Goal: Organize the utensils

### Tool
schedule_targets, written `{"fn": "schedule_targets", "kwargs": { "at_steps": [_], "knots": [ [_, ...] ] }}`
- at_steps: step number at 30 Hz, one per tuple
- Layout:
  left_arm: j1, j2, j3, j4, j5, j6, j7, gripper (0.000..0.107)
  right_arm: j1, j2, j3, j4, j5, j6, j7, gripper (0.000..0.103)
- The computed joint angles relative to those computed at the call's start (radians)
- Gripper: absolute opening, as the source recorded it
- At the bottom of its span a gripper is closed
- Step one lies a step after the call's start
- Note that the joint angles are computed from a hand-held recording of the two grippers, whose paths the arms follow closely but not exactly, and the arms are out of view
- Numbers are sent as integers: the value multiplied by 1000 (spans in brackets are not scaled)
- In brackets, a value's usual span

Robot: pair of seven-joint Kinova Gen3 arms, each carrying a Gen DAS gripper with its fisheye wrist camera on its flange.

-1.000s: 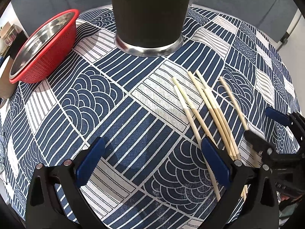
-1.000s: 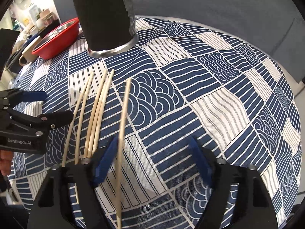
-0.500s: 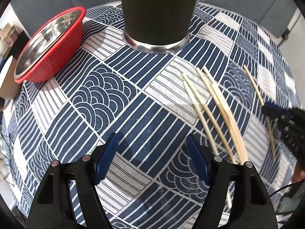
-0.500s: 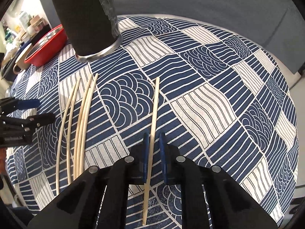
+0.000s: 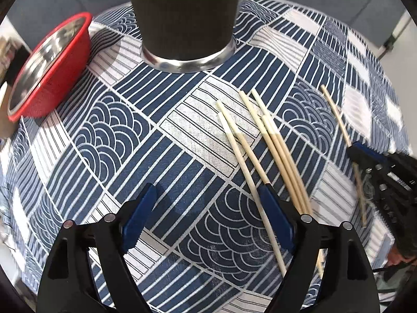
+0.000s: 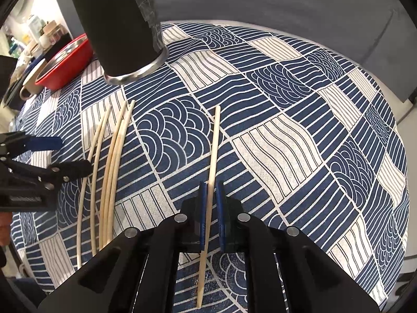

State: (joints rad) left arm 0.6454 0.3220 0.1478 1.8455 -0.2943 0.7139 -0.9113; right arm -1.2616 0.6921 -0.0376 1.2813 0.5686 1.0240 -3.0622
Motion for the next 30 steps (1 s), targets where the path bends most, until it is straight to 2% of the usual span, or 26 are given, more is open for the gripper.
{"fn": "schedule_targets", "kwargs": {
  "at_steps": [3,4,6,8,10,14,18,21,25,30],
  "knots": [
    [16,9,-8,-12,-13,15,33,82,1,-1,-2,1,-1,-2,0,7],
    [16,7,-8,-12,-17,14,34,79,1,-1,-2,1,-1,0,3,7],
    [16,0,-7,-9,-25,8,35,60,5,-3,-4,0,-7,1,2,7],
    [15,-9,2,-7,-23,7,24,22,10,-6,-5,2,-16,1,-3,5],
    [-14,-12,20,-7,10,7,-26,9,16,-18,-6,23,-21,-20,-16,4],
    [-110,-42,37,26,118,-8,-158,5,25,-36,-10,46,-38,-14,-36,4],
    [-162,-75,33,55,184,2,-233,5,27,-77,-6,113,-34,-49,-107,4],
    [-171,-101,17,73,172,15,-233,5,27,-118,0,173,-4,-78,-177,4],
    [-238,-148,11,84,229,13,-288,5,29,-164,4,215,60,-89,-264,4],
    [-270,-214,8,58,225,10,-298,5,32,-198,-7,196,165,-48,-306,4]
  ]
}}
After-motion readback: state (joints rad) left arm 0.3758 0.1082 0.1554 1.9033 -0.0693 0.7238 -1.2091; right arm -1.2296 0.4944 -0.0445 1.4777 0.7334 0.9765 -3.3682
